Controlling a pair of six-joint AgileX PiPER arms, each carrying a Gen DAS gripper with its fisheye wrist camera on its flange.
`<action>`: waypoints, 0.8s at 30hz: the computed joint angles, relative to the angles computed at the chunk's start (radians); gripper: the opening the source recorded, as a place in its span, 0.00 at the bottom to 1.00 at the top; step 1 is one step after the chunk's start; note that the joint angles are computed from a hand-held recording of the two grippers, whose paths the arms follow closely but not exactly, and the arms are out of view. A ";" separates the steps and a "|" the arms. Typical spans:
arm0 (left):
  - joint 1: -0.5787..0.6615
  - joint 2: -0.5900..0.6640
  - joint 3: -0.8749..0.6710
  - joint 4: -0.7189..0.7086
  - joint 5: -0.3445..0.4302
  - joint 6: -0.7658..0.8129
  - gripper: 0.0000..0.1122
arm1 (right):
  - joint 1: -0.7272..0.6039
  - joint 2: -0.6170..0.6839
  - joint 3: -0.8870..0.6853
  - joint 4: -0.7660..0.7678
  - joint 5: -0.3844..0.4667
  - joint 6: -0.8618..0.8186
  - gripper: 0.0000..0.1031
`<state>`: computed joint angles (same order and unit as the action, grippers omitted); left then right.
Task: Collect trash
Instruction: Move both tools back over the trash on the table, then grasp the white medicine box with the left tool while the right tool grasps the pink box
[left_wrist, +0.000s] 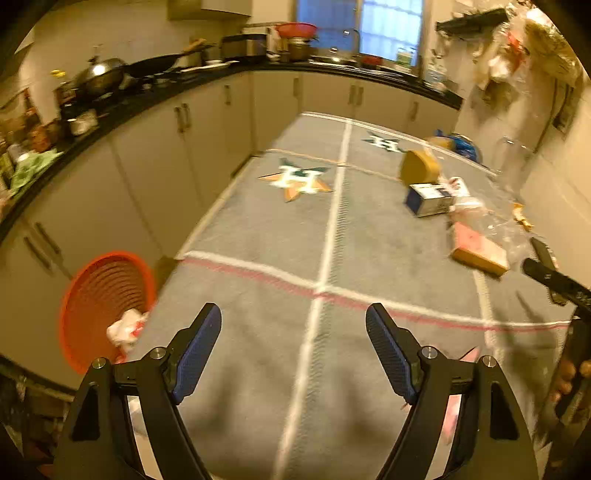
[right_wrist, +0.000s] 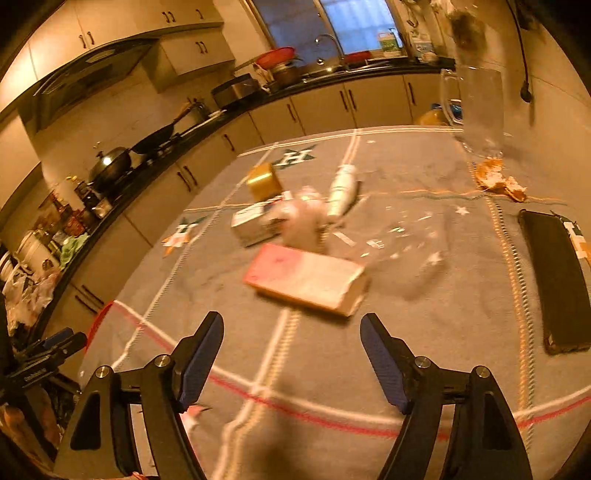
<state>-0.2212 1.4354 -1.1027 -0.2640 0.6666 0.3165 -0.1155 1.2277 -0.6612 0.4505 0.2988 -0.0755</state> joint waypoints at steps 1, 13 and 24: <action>-0.015 0.019 -0.024 -0.006 0.008 -0.002 0.71 | -0.022 0.020 -0.016 0.042 0.010 -0.060 0.79; -0.188 0.398 -0.453 -0.061 0.073 -0.039 0.71 | -0.150 0.324 -0.271 0.523 0.146 -0.674 0.83; -0.295 0.772 -0.948 -0.009 0.193 0.024 0.71 | -0.046 0.418 -0.305 0.289 0.085 -0.595 0.86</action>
